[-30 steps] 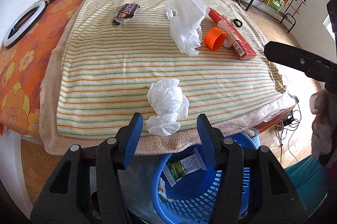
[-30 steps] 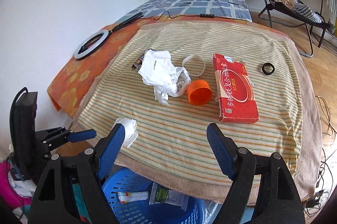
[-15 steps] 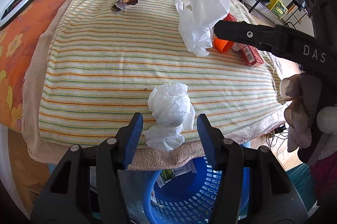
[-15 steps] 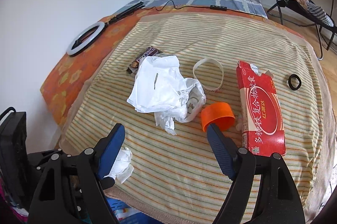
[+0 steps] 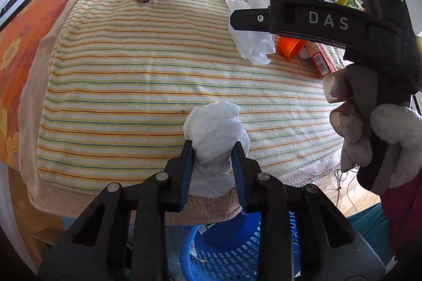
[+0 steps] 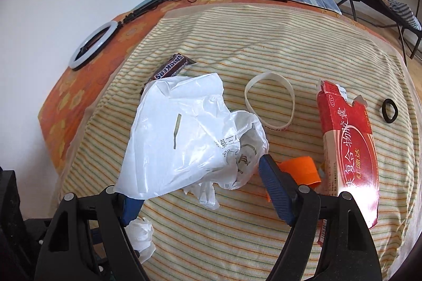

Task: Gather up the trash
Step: 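Carry the tissue and white plastic bag over the blue basket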

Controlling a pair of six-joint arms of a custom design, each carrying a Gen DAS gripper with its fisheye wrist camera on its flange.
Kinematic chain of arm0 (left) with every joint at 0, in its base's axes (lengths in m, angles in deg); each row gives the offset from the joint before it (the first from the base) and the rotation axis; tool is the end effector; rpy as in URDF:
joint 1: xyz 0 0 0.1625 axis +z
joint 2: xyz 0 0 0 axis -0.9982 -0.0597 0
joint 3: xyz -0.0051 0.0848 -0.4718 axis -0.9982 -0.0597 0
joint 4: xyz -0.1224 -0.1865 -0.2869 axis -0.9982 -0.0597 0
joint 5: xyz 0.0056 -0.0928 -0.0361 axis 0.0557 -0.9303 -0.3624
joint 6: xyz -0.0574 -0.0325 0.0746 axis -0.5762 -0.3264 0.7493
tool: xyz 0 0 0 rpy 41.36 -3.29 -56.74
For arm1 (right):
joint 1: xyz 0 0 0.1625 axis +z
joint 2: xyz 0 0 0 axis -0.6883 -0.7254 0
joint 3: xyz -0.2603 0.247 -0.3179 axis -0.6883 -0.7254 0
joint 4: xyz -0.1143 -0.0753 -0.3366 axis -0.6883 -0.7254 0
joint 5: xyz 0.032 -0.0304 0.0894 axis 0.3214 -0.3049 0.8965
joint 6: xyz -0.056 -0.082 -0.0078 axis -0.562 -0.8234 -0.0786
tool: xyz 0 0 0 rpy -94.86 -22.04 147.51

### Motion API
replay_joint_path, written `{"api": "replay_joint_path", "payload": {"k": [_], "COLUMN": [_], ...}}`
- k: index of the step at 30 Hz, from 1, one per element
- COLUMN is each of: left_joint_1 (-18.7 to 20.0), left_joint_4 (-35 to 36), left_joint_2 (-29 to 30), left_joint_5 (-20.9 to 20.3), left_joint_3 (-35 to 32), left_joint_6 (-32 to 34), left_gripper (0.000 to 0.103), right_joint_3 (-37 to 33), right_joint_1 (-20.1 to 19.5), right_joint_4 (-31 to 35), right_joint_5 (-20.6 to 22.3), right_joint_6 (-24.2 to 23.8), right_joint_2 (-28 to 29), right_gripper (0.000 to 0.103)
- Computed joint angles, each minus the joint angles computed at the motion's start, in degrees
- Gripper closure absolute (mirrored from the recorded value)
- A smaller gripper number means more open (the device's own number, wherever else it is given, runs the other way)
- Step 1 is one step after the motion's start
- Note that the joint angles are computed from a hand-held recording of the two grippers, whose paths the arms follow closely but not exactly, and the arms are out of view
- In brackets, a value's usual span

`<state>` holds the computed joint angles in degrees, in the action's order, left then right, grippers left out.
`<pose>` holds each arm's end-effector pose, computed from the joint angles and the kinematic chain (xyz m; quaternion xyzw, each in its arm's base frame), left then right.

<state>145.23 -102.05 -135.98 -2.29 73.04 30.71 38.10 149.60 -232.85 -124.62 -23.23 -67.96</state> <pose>-0.1239 -0.5673 0.1999 0.0690 0.9520 -0.1765 0.2403 0.2959 -0.6928 0.0461 0.2607 -0.9287 0.1553 0.2130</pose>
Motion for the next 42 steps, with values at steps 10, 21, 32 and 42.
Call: {"api": "replay_joint_path", "payload": {"k": [10,21,32,42], "left_joint_1": [0.1,-0.2,-3.0,-6.6], "left_joint_4": [-1.0,-3.5,-6.4,-8.1], "left_joint_2": [-0.6,-2.4,-4.3,-5.0], "left_joint_5": [1.4,3.1,5.0,5.6], "left_joint_3": [0.1,1.3,4.0,7.7], "left_joint_6": [-0.5,-0.8,0.4,1.4], "left_gripper": [0.076,0.076,0.076,0.076], "right_joint_3": [-0.8,3.4,13.8,25.5], "right_joint_1": [-0.5,0.4,1.2,0.9], "right_joint_4": [0.5,-2.9,-8.2,-13.4], "right_joint_5": [1.4,5.8,6.8,5.4], "right_joint_6": [0.1,-0.8,-2.6,-3.3], "right_joint_2": [0.6,-2.8,-9.6,-15.9], "right_gripper": [0.061,0.062,0.062,0.062]}}
